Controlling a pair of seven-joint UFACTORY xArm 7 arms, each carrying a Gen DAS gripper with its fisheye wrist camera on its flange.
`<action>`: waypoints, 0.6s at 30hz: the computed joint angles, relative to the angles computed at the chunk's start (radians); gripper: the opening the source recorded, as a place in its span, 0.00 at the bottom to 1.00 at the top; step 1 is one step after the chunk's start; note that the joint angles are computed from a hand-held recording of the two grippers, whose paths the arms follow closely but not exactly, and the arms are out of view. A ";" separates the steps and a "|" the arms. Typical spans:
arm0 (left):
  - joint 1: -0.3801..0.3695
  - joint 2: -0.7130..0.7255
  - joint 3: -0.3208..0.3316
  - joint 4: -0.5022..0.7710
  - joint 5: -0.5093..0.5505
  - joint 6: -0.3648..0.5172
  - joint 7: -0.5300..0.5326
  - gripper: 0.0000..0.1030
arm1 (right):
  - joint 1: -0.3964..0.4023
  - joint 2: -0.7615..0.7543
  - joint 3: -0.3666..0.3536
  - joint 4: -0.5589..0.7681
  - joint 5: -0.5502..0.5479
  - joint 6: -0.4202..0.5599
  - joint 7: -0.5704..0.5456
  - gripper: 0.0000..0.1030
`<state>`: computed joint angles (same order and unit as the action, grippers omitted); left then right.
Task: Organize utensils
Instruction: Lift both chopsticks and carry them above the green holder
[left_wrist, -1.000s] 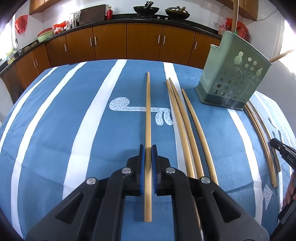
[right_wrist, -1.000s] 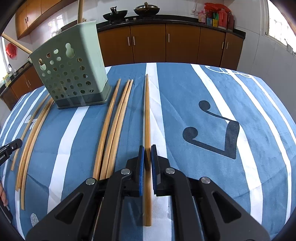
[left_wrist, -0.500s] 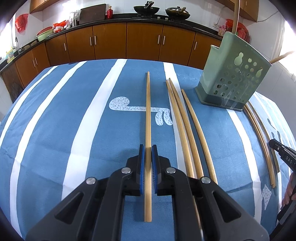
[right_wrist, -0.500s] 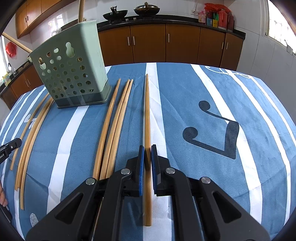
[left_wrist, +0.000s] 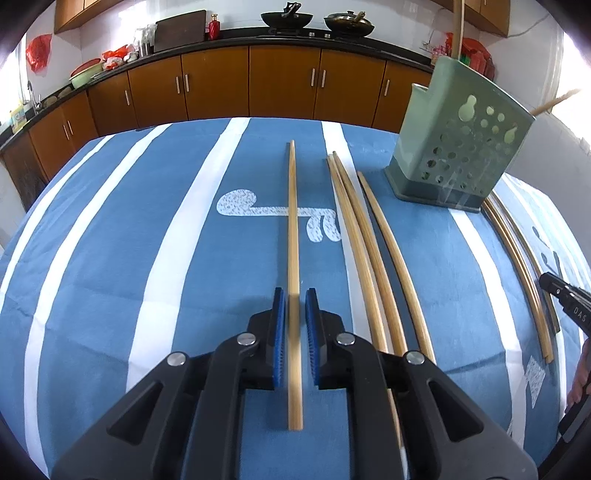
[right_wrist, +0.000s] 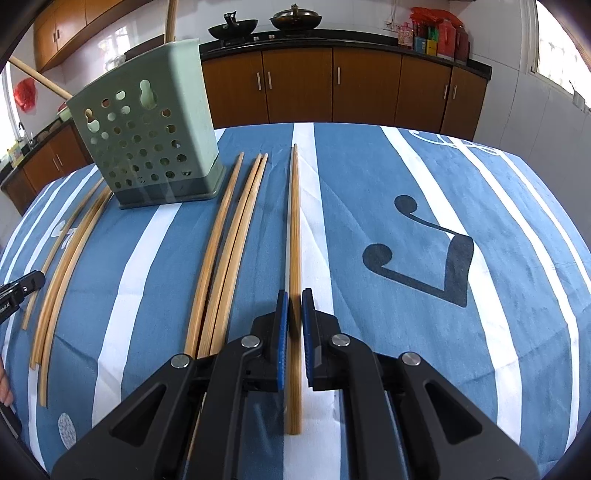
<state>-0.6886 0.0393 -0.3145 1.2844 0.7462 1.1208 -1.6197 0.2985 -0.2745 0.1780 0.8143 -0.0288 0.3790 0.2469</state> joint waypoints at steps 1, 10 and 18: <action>-0.003 -0.001 -0.002 0.000 -0.001 0.005 -0.001 0.13 | 0.002 0.000 -0.003 0.000 0.005 -0.001 -0.003 0.08; -0.006 -0.027 -0.014 -0.004 -0.013 0.025 0.013 0.07 | 0.014 -0.050 -0.026 -0.028 0.050 -0.027 -0.041 0.08; -0.009 -0.081 -0.054 0.031 0.076 0.101 -0.018 0.07 | 0.016 -0.126 -0.051 -0.036 0.101 -0.078 -0.068 0.08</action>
<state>-0.6979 -0.0420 -0.3687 1.3156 0.8223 1.2217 -1.6374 0.3147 -0.4008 0.1268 0.7779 0.0717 0.3006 0.1786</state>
